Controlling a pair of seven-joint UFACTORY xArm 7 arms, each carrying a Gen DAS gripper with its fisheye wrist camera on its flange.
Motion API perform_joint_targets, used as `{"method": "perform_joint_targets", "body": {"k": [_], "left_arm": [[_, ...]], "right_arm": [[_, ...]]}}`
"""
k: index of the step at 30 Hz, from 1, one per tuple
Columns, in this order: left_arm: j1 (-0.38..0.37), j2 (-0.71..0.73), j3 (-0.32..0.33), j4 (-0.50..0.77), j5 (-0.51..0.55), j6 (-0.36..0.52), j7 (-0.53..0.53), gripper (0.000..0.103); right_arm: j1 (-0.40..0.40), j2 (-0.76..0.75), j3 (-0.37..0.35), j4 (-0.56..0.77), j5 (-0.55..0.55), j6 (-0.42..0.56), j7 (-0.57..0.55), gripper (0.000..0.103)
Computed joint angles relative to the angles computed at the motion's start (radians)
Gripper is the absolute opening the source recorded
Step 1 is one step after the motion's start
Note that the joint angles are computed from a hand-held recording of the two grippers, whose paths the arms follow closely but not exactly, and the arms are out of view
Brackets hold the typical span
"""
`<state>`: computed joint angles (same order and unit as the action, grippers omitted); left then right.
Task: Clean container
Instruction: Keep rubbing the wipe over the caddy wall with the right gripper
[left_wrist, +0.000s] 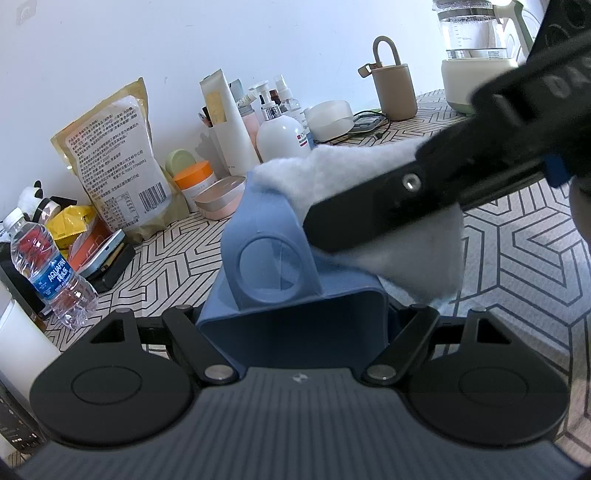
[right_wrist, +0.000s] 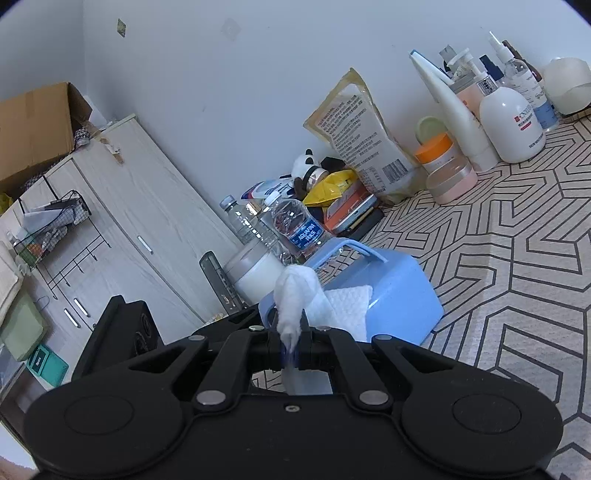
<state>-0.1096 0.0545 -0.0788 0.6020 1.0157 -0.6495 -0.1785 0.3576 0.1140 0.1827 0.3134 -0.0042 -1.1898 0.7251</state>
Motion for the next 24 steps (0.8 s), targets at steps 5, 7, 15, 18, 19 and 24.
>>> {"method": "perform_joint_targets", "body": {"k": [5,7,15,18,19,24], "left_arm": [[0.002,-0.026,0.006,-0.027,0.014,-0.006,-0.013,0.08],[0.001,-0.033,0.009,-0.035,0.015,-0.008,-0.012,0.08],[-0.003,-0.042,0.014,-0.044,0.016,-0.006,-0.023,0.08],[-0.005,-0.041,0.014,-0.043,0.015,-0.004,-0.029,0.08],[-0.005,-0.04,0.014,-0.042,0.013,-0.004,-0.026,0.08],[-0.008,-0.035,0.013,-0.042,0.002,-0.006,-0.013,0.079]], "right_arm": [[-0.003,0.0,-0.001,-0.018,0.06,-0.017,0.036,0.002],[0.0,-0.005,0.0,-0.024,0.081,-0.013,0.038,0.002],[0.003,-0.007,-0.001,-0.034,0.096,-0.013,0.045,0.002],[0.002,-0.015,-0.002,-0.038,0.106,0.014,0.059,0.007],[0.002,-0.018,-0.002,-0.04,0.109,0.024,0.063,0.012],[-0.022,0.01,-0.014,-0.039,0.035,-0.021,0.129,0.014]]}}
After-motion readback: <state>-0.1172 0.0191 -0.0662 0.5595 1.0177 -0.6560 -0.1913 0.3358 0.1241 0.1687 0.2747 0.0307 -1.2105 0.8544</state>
